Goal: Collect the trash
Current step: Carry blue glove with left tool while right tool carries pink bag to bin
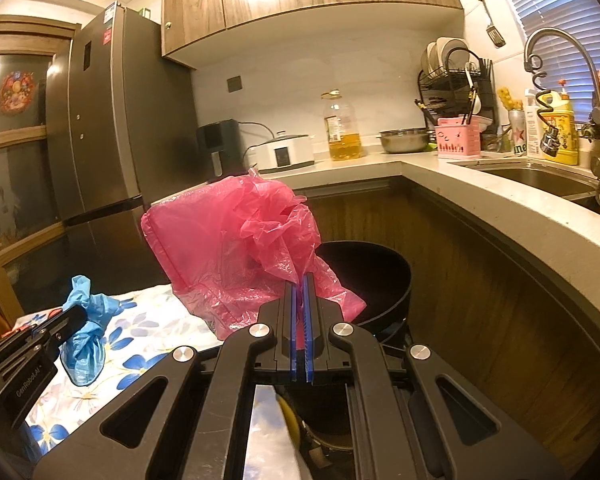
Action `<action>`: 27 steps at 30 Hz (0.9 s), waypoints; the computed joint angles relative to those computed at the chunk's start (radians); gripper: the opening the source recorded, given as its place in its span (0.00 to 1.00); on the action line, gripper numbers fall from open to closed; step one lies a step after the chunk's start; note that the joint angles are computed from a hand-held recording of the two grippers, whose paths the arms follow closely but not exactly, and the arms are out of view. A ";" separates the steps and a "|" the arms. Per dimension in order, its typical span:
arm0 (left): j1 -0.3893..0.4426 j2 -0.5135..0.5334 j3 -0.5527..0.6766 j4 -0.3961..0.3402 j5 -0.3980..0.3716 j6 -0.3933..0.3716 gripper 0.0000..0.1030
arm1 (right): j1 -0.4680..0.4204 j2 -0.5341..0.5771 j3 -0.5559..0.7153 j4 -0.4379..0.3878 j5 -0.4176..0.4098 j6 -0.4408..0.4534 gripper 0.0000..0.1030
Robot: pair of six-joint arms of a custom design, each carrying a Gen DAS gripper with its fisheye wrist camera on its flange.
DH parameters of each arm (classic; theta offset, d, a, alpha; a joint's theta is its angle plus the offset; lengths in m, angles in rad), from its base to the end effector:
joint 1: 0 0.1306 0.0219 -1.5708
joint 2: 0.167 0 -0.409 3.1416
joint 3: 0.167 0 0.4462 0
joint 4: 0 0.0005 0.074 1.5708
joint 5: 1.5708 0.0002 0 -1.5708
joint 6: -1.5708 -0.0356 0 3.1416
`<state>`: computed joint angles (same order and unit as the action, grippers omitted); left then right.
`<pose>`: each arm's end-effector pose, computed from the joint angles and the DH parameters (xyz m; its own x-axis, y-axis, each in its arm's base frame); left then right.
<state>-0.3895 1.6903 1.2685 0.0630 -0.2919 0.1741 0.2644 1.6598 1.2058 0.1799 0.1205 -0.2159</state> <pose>0.6011 -0.2362 0.3021 -0.3398 -0.0399 -0.9397 0.0564 0.9964 -0.0627 0.6110 0.1605 0.3008 -0.2869 0.1427 -0.9473 -0.0883 0.9807 0.1744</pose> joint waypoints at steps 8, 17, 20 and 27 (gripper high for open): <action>-0.017 0.040 0.054 0.001 0.027 -0.023 0.05 | -0.012 -0.003 -0.003 0.004 0.027 -0.007 0.04; -0.032 0.080 0.110 0.004 0.048 -0.047 0.05 | -0.022 0.000 0.004 0.009 0.046 -0.010 0.04; -0.035 0.096 0.133 0.000 0.058 -0.050 0.05 | -0.029 0.003 0.009 0.008 0.046 -0.010 0.04; -0.037 0.131 0.184 -0.008 0.083 -0.069 0.05 | -0.035 0.010 0.016 0.008 0.061 -0.018 0.04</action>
